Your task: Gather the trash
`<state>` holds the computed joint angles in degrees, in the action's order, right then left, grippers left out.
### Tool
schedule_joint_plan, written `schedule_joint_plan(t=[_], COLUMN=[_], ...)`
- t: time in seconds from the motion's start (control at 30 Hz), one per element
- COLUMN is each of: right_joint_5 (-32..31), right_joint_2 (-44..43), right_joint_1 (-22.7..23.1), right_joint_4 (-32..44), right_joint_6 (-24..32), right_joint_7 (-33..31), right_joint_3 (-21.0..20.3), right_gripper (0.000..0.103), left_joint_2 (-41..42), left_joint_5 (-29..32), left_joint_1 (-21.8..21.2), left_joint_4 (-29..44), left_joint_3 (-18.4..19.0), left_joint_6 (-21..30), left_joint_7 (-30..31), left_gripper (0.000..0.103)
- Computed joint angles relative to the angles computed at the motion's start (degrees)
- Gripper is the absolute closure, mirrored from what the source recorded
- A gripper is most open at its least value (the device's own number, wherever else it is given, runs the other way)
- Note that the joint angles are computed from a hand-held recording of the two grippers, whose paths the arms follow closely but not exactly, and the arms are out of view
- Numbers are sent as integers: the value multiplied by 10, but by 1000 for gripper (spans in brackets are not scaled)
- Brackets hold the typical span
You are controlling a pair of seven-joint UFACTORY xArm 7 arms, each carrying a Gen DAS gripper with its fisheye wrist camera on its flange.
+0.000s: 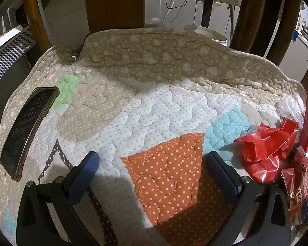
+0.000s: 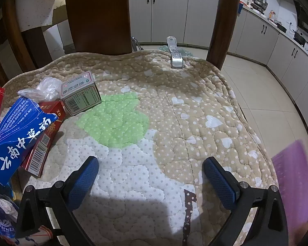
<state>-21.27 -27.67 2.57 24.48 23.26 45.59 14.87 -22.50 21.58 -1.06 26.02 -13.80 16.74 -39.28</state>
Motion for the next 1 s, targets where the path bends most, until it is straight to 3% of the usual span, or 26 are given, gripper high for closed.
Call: schedule_joint_plan(t=[1.0], right_joint_5=[-1], right_joint_2=[-2], right_joint_1=[2], right_joint_4=[-2], right_joint_6=[1], right_joint_7=[2], right_joint_3=[0], right_gripper=[0], left_joint_2=[-7], left_joint_5=[-2], left_joint_1=[-5], left_joint_4=[0], left_joint_3=[-1], left_joint_6=[8], left_joint_7=[-3], left_gripper=[0])
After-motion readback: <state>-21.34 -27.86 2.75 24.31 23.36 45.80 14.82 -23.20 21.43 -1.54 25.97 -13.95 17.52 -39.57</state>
